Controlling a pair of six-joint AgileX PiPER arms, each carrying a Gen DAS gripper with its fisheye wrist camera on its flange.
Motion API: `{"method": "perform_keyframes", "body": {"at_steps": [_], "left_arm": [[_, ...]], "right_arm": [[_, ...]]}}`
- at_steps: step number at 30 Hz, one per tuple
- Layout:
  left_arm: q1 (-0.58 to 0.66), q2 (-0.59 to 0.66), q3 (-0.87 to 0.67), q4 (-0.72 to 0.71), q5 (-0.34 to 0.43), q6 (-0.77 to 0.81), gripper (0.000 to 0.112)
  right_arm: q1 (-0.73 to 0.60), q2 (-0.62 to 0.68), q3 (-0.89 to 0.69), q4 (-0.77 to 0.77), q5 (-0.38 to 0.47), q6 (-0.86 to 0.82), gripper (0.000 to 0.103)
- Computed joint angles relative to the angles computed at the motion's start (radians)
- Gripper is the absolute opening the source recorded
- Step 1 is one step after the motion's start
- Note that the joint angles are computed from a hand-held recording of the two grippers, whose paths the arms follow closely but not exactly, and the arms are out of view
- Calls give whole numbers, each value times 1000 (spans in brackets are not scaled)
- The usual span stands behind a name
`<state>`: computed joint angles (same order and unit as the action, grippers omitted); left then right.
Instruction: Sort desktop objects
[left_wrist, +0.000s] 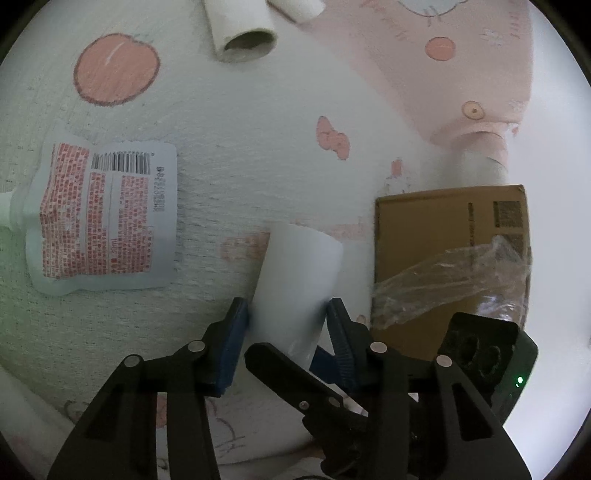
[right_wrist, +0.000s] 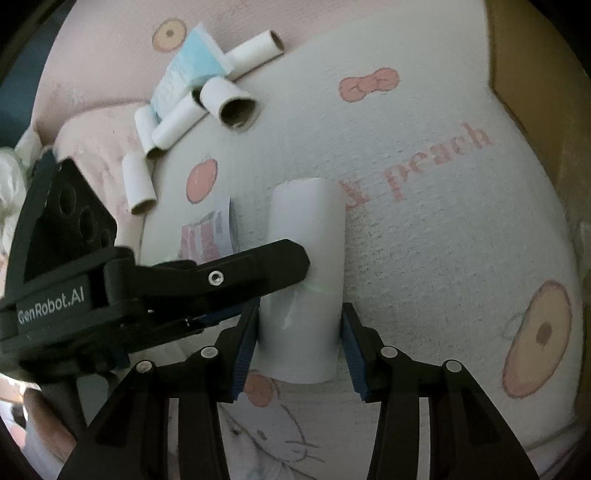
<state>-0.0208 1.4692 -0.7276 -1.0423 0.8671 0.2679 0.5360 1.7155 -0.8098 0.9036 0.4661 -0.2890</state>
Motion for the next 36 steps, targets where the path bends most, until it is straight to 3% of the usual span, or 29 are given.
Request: {"method": "perform_keyframes", "body": {"at_steps": [3,6,9,12,16,21,24,27,36], "left_arm": [[12,-42,8,-15,12,-6,48],[-8,-107,-23,33,13,-64,48],[-64,-176,-89,153,-2,-186,48],[-139,-237,-170,313,-13,-333,48],[-210,-277,-288,487,33,-467,49],[-231,-277,-386,540,67,-546,52],[-245,-251,-455,551,101,-579,52],[-300,-234,-516,604,114,-608,51],[-521,-152,-692,797,111,-750,50]], "right_arm": [[1,-29,7,-27,4,33,42],[35,-90,-18,-208,4,179,42],[77,-152,-58,-400,23,350,42],[97,-218,-70,-496,35,430,42],[106,-291,-90,-522,45,455,41],[115,-390,-100,-493,46,440,41],[143,-416,-139,-628,87,549,41],[149,-436,-161,-730,113,618,41],[125,-548,-144,-823,135,726,41]]}}
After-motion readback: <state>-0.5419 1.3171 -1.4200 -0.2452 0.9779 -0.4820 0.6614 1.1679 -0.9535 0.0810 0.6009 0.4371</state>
